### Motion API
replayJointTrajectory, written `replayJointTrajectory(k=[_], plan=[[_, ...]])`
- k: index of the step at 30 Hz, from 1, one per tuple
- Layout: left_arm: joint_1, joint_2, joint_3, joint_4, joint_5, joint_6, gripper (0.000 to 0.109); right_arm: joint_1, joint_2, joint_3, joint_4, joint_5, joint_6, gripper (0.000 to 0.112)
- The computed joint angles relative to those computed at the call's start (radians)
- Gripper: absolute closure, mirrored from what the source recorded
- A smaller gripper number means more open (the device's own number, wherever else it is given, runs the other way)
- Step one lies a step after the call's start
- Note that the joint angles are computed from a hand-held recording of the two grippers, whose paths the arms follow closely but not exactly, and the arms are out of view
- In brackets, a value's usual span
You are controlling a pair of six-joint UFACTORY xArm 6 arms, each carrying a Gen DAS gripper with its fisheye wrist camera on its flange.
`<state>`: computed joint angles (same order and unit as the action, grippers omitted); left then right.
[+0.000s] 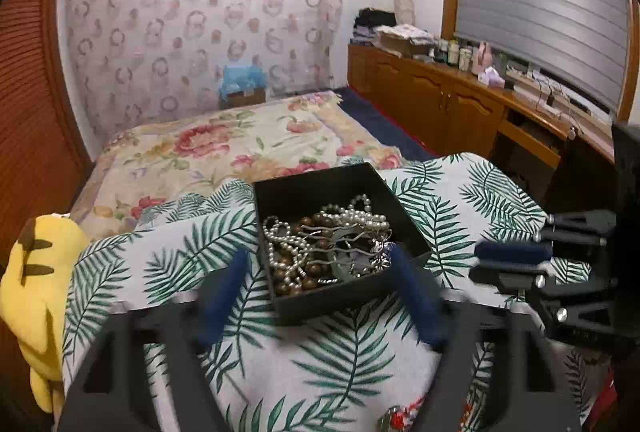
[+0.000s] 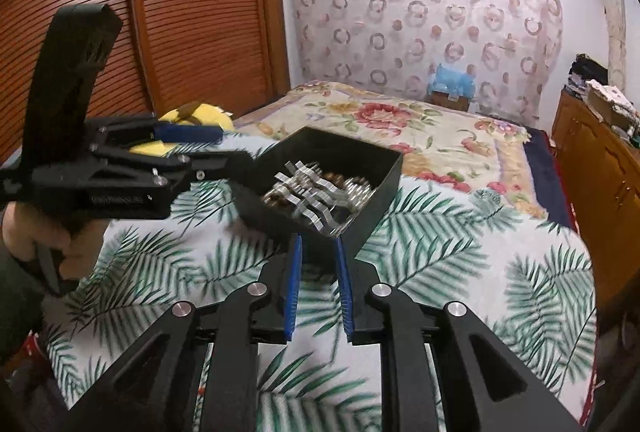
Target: Organize jewelry
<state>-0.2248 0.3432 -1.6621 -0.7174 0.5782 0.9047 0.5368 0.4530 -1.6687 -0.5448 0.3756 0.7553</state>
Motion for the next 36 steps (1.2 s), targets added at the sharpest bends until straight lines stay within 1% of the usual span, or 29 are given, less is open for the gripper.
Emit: replayJointTrajectory(k=[2,4,7,11,14,18,20,24,28,29,30,31,32,34,36], plan=[[0.008,-0.023,0.029,-0.016,0.003,0.018,0.029,0.013,-0.008,0.022,0.028,-0.009,-0.018,0.093],[0.014,-0.054,0.072,-0.031,-0.008,0.045,0.021,0.026,-0.01,0.037,0.056,-0.009,-0.041,0.093],[0.02,-0.092,0.126,-0.056,-0.026,0.085,0.015,0.046,-0.012,0.058,0.09,-0.006,-0.067,0.093],[0.028,-0.119,0.167,-0.06,-0.031,0.096,0.014,0.068,-0.012,0.083,0.145,-0.006,-0.114,0.093],[0.035,-0.137,0.206,-0.07,-0.038,0.111,0.014,0.085,0.01,0.062,0.227,0.027,-0.203,0.093],[0.044,-0.146,0.249,-0.029,-0.043,0.088,0.014,0.097,0.032,0.032,0.257,0.07,-0.251,0.093],[0.058,-0.145,0.258,-0.024,-0.001,0.087,0.014,0.102,0.039,0.022,0.247,0.092,-0.247,0.093],[0.068,-0.155,0.291,-0.018,0.026,0.095,0.014,0.109,0.042,0.018,0.226,0.128,-0.249,0.093],[0.063,-0.172,0.336,-0.003,0.019,0.094,0.015,0.108,0.036,0.031,0.238,0.115,-0.26,0.095],[0.061,-0.175,0.344,-0.007,0.019,0.101,0.015,0.108,0.034,0.033,0.241,0.114,-0.261,0.095],[0.059,-0.178,0.351,-0.014,0.029,0.107,0.019,0.108,0.033,0.036,0.244,0.111,-0.262,0.095],[0.059,-0.178,0.351,-0.015,0.043,0.107,0.029,0.108,0.032,0.038,0.243,0.109,-0.26,0.095],[0.059,-0.176,0.346,-0.012,0.069,0.102,0.033,0.109,0.03,0.039,0.237,0.11,-0.255,0.095],[0.057,-0.174,0.344,-0.009,0.089,0.099,0.045,0.109,0.037,0.027,0.223,0.122,-0.252,0.095],[0.049,-0.172,0.347,0.004,0.086,0.099,0.046,0.113,0.043,0.013,0.192,0.14,-0.239,0.095]])
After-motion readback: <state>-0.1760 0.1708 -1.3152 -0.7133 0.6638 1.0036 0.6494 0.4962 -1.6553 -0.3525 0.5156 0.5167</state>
